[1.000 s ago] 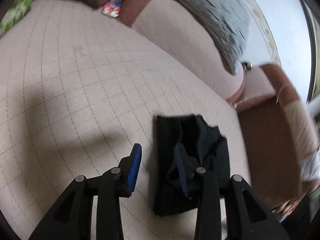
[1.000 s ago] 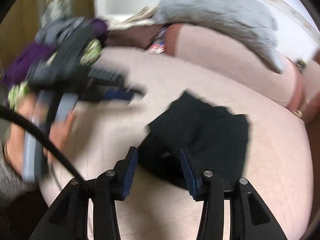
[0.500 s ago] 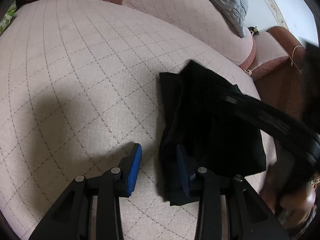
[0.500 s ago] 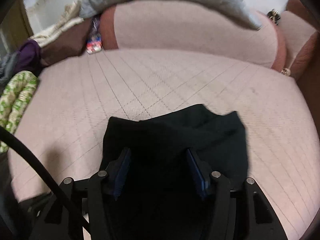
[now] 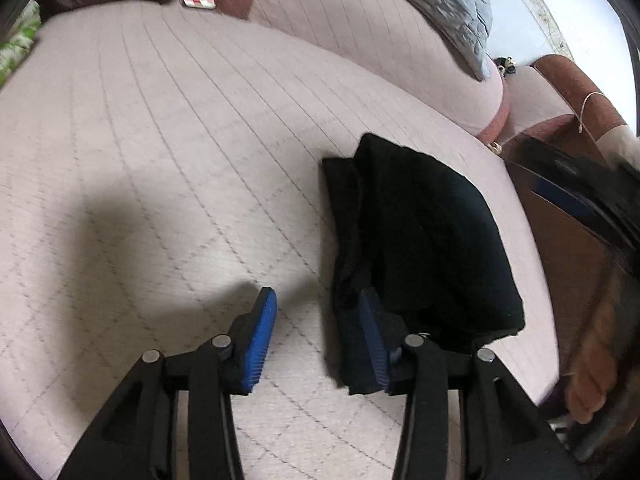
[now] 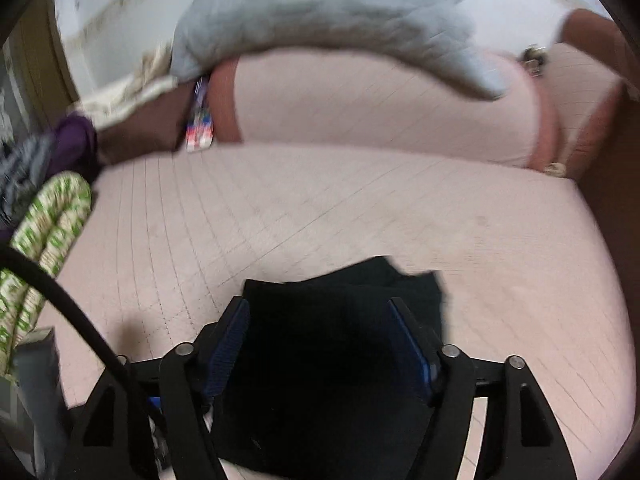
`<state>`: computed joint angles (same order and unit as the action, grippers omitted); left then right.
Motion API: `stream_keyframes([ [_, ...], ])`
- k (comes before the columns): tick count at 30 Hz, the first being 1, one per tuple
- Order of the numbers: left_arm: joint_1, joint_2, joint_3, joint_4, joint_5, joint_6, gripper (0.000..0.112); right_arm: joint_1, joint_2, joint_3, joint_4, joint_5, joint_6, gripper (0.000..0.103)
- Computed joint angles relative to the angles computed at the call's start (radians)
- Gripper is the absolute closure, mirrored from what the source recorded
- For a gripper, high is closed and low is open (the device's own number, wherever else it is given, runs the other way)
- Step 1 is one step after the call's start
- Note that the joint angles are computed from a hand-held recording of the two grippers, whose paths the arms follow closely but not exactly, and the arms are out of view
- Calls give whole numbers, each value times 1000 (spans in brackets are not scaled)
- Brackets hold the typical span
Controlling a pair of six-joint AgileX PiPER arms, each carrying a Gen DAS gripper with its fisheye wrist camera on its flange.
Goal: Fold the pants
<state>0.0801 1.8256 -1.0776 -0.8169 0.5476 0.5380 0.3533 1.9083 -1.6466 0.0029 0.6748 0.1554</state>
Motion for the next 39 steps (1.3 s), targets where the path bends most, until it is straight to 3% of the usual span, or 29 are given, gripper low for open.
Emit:
stream_keyframes([
  [3,-21,-61,81,-34,-78,32,70,-55,-206,270,0,-159,21,23],
  [5,-56,-115,146,-35,-151,17,69,-134,-310,398,173,-195,-110,23],
  [8,-159,-224,250,206,-280,-251,69,-253,-440,546,473,-226,-311,23],
  [11,-221,-320,330,476,-323,-550,63,-378,-546,655,773,-239,-547,23],
  [14,-270,-424,386,725,-298,-850,54,-458,-597,716,991,-234,-748,23],
  [19,-411,-498,350,1155,-160,-1336,44,-591,-589,768,1260,-47,-960,23],
  [24,-515,-515,306,1314,-74,-1524,40,-641,-567,830,1305,40,-1014,23],
  [26,-540,-504,291,1335,-49,-1552,40,-620,-598,872,1310,-30,-1045,23],
  [29,-571,-491,280,1341,-18,-1583,40,-524,-722,951,1289,-268,-1111,23],
  [31,-591,-490,280,1349,-7,-1605,40,-501,-811,997,1372,-347,-1236,23],
  [33,-606,-487,279,1349,2,-1619,40,-571,-864,1000,1403,-265,-1284,23],
  [39,-651,-494,272,1351,12,-1656,40,-934,-789,898,1550,335,-1204,23],
])
